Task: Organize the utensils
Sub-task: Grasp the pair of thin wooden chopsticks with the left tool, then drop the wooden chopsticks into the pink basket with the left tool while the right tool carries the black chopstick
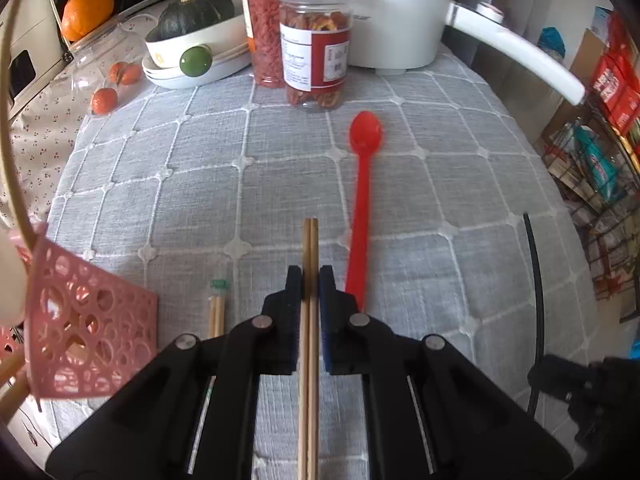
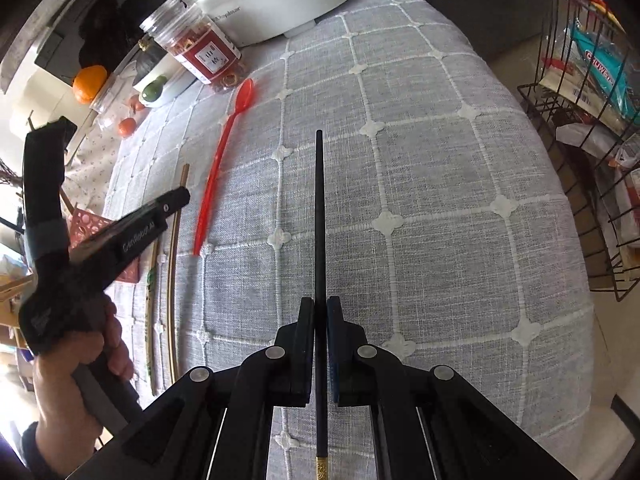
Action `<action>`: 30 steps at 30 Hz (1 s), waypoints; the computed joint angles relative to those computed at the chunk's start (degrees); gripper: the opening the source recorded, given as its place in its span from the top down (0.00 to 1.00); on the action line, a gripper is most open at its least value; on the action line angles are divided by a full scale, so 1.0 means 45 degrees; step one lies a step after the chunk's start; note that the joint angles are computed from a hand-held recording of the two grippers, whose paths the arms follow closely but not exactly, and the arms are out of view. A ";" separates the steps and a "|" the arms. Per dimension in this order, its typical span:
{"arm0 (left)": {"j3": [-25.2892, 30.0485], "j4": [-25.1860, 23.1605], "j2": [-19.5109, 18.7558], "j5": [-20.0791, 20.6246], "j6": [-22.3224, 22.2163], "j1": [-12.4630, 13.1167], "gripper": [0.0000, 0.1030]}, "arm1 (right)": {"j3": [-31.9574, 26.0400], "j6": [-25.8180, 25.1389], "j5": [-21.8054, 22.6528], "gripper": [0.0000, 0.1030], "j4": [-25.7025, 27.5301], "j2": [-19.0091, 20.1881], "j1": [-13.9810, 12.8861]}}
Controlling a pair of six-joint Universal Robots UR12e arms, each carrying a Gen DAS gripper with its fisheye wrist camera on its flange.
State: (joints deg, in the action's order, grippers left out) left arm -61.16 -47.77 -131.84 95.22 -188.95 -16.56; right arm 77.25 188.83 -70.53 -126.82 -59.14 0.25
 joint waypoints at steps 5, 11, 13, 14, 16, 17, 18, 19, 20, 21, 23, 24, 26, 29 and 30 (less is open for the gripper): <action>-0.1582 0.1427 0.1070 -0.0650 0.0907 -0.0176 0.91 | 0.0781 0.0522 0.0193 0.94 -0.1789 -0.0515 -0.0135; -0.3410 0.3244 0.2390 -0.1678 0.1909 -0.0214 0.91 | 0.1530 0.0830 0.0371 0.94 -0.3750 -0.1118 -0.0183; -0.3986 0.3935 0.2825 -0.2014 0.2183 -0.0144 0.91 | 0.1657 0.0906 0.0396 0.94 -0.4236 -0.1267 -0.0159; -0.4291 0.4311 0.3067 -0.2170 0.2273 -0.0119 0.91 | 0.1744 0.0906 0.0366 0.94 -0.4482 -0.1373 -0.0141; -0.4807 0.5028 0.3496 -0.2440 0.2437 -0.0038 0.91 | 0.1904 0.0944 0.0332 0.94 -0.5013 -0.1539 -0.0076; -0.5059 0.5419 0.3709 -0.2553 0.2502 0.0012 0.91 | 0.1956 0.0944 0.0280 0.94 -0.5252 -0.1608 -0.0033; -0.5341 0.5846 0.3931 -0.2667 0.2504 0.0061 0.91 | 0.1998 0.0917 0.0202 0.94 -0.5477 -0.1670 0.0017; -0.5574 0.6241 0.4129 -0.2826 0.2476 0.0153 0.91 | 0.2014 0.0871 0.0132 0.94 -0.5689 -0.1722 0.0066; -0.5769 0.6564 0.4315 -0.3001 0.2402 0.0243 0.91 | 0.2027 0.0796 0.0074 0.94 -0.5904 -0.1772 0.0112; -0.5946 0.6917 0.4478 -0.3151 0.2265 0.0328 0.91 | 0.2063 0.0695 -0.0001 0.94 -0.6122 -0.1836 0.0161; -0.6318 0.7832 0.4763 -0.3328 0.2033 0.0507 0.91 | 0.2038 0.0493 -0.0184 0.94 -0.6476 -0.1907 0.0260; -0.6520 0.8377 0.4890 -0.3398 0.1873 0.0592 0.91 | 0.2015 0.0399 -0.0288 0.94 -0.6624 -0.1938 0.0305; -0.6776 0.9287 0.5079 -0.3573 0.1514 0.0767 0.91 | 0.1944 0.0230 -0.0512 0.94 -0.6805 -0.1994 0.0402; -0.7029 1.0338 0.5347 -0.3898 0.0979 0.1055 0.91 | 0.1875 0.0077 -0.0539 0.94 -0.7039 -0.2084 0.0499; -0.7096 1.0705 0.5422 -0.3925 0.0869 0.1143 0.91 | 0.1855 0.0035 -0.0528 0.94 -0.7086 -0.2104 0.0535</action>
